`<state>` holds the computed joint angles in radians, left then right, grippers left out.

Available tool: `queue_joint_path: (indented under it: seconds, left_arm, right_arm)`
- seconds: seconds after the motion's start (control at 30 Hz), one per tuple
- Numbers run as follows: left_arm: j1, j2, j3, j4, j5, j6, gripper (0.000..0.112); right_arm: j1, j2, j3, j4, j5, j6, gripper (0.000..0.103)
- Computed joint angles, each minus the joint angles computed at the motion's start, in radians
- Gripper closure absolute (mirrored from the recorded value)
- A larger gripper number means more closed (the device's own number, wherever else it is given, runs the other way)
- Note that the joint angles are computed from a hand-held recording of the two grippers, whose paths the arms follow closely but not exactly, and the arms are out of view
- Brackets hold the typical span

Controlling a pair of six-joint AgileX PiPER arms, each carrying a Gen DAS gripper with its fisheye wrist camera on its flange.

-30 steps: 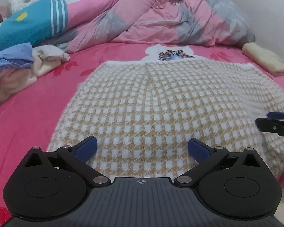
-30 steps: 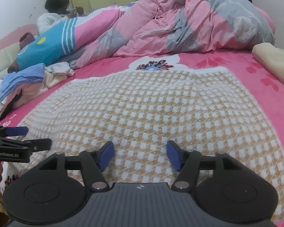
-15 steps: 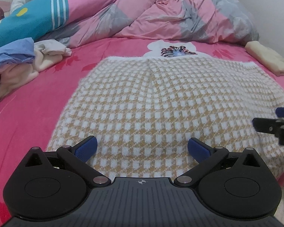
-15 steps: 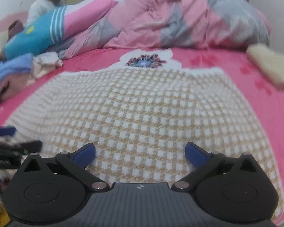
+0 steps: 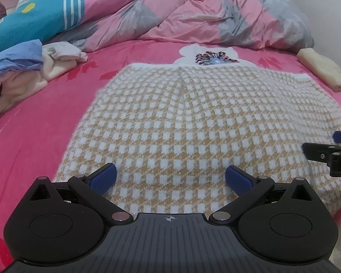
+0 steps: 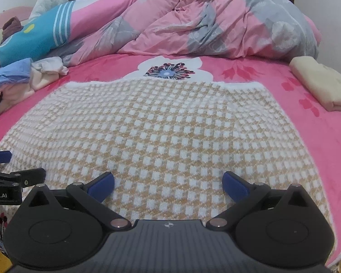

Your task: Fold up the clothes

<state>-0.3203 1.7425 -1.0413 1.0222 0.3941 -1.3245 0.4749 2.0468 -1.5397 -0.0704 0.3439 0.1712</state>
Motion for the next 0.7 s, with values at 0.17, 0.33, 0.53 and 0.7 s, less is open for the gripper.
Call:
queue_joint_path:
  seconds: [0.17,0.33,0.53,0.7]
  left_arm:
    - [0.006,0.000,-0.009,-0.052,-0.001,0.043,0.009]
    - [0.005,0.001,-0.015,-0.075,0.003,0.062,0.009]
    - [0.007,0.002,-0.019,-0.078,0.005,0.070,0.009]
    - [0.006,0.002,-0.015,-0.069,0.004,0.060,0.009]
  right_arm:
    - [0.001,0.008,-0.027,0.000,0.037,0.005,0.000]
    - [0.002,0.010,-0.029,-0.009,0.037,0.014,0.000]
    - [0.006,0.009,-0.028,-0.027,0.040,0.035,0.000]
    - [0.008,0.009,-0.030,-0.037,0.042,0.049,0.000]
